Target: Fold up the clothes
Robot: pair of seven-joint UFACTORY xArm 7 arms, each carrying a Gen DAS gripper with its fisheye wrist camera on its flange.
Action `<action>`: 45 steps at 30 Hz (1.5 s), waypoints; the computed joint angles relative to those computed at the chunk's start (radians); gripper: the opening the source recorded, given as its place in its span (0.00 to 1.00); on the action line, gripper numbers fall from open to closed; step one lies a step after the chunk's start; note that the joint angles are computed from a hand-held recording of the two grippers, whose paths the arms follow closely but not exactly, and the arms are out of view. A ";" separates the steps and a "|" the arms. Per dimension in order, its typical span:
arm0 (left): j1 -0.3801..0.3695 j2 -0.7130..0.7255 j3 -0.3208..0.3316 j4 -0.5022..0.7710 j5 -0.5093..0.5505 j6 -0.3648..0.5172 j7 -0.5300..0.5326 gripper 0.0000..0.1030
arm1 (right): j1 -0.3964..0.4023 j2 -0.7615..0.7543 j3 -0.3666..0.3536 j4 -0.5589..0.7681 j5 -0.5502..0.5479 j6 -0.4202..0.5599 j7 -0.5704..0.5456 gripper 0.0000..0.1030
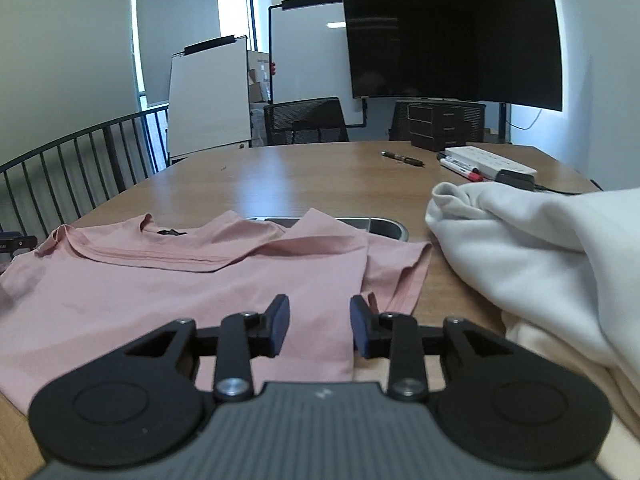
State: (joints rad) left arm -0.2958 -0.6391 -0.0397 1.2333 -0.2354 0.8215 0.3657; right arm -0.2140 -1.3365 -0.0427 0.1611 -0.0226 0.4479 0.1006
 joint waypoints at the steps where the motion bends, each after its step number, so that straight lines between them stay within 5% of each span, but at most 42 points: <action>1: -0.021 0.025 0.016 0.027 -0.007 0.022 0.032 0.59 | 0.000 0.054 -0.012 0.014 -0.007 -0.035 -0.017 0.41; 6: -0.024 0.115 -0.003 0.090 -0.009 0.080 0.072 0.49 | 0.011 0.315 -0.074 0.117 0.014 -0.148 -0.066 0.47; 10: 0.014 0.145 -0.038 0.098 0.024 0.090 0.024 0.13 | 0.058 0.507 -0.144 0.212 0.069 -0.185 -0.110 0.50; 13: 0.029 0.141 -0.042 0.093 0.029 0.086 -0.019 0.05 | 0.071 0.609 -0.151 0.259 0.095 -0.217 -0.132 0.46; 15: 0.032 0.127 -0.036 0.086 0.024 0.069 -0.034 0.05 | 0.077 0.634 -0.140 0.267 0.101 -0.247 -0.151 0.04; 18: 0.037 0.108 -0.030 0.081 0.024 0.034 -0.048 0.04 | -0.004 0.619 -0.044 0.244 0.067 -0.321 -0.117 0.00; 24: 0.049 0.112 -0.024 0.135 0.027 -0.026 -0.095 0.04 | 0.000 0.474 -0.044 0.213 0.064 -0.431 -0.102 0.00; 28: 0.079 0.189 -0.062 0.223 0.078 -0.076 -0.157 0.04 | -0.039 0.550 -0.011 0.302 0.055 -0.473 -0.085 0.00; 30: 0.115 0.251 -0.107 0.271 0.144 -0.096 -0.230 0.05 | -0.089 0.637 0.026 0.376 0.051 -0.471 -0.057 0.00; 33: 0.154 0.340 -0.173 0.339 0.275 -0.057 -0.362 0.14 | -0.135 0.805 0.055 0.522 0.051 -0.330 0.017 0.03; 36: 0.164 0.341 -0.210 0.324 0.418 -0.010 -0.475 0.29 | -0.150 0.849 0.066 0.539 0.027 -0.260 0.103 0.31; 39: 0.140 0.230 -0.187 0.200 0.450 -0.077 -0.488 0.41 | -0.023 0.726 -0.032 0.412 0.055 -0.305 0.053 0.57; 43: 0.063 0.053 -0.122 0.032 0.350 -0.165 -0.406 0.65 | 0.017 0.438 -0.020 0.207 0.071 -0.244 0.050 0.60; 45: 0.019 -0.003 -0.095 -0.006 0.266 -0.127 -0.383 0.65 | 0.018 0.241 0.024 0.101 0.078 -0.161 0.094 0.63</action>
